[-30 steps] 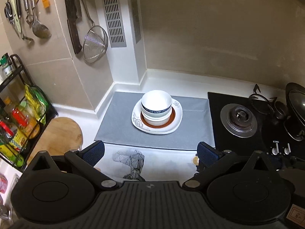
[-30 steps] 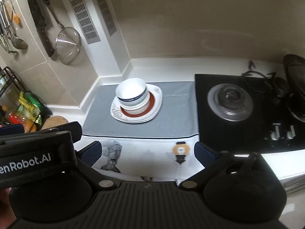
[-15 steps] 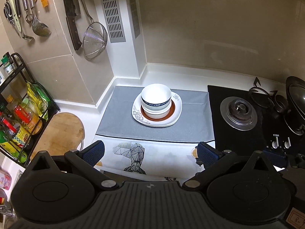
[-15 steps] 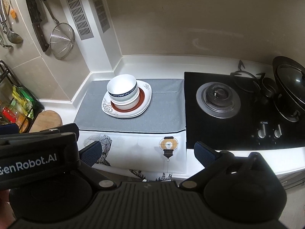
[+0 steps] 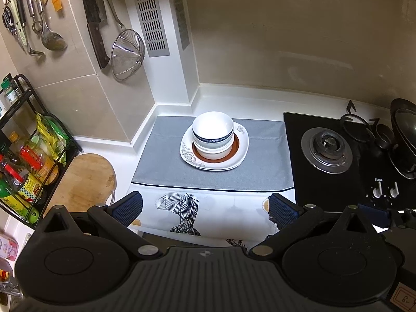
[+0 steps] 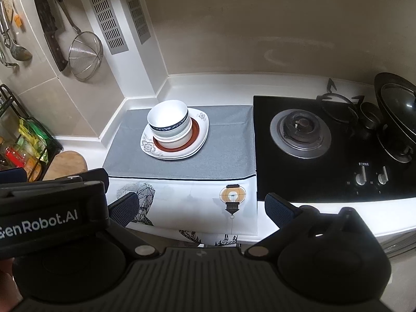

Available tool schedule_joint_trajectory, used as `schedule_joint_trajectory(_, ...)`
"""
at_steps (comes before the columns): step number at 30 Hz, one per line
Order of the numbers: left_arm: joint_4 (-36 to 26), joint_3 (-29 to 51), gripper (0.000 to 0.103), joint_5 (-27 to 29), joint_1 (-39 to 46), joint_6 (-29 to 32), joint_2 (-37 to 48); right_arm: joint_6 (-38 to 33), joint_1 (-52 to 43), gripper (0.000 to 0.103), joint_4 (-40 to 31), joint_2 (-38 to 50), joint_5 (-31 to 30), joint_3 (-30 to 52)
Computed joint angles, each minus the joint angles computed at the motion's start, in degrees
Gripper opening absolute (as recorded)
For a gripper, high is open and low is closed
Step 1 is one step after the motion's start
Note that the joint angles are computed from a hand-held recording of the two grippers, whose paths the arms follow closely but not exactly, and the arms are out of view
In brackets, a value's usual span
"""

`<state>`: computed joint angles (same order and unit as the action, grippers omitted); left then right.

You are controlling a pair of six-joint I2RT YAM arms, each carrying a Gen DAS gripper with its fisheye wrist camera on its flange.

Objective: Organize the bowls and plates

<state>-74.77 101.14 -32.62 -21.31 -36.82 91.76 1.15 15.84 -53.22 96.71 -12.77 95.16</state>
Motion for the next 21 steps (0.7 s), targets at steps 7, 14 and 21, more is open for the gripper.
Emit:
schedule_joint_trajectory(7,0.0,-0.5,0.103,0.3,0.2,-0.2,-0.3,0.1,0.0,0.103,-0.5,0.2,0.1,0.2)
schedule_joint_trajectory(14,-0.4,-0.6,0.103,0.2,0.5,-0.3,-0.5,-0.2,0.4,0.103,-0.6,0.5,0.1,0.5)
schedule_joint_trajectory(21,-1.3,0.1,0.103,0.4,0.7,-0.5,0.1,-0.2,0.7,0.103,-0.9,1.0,0.1,1.1)
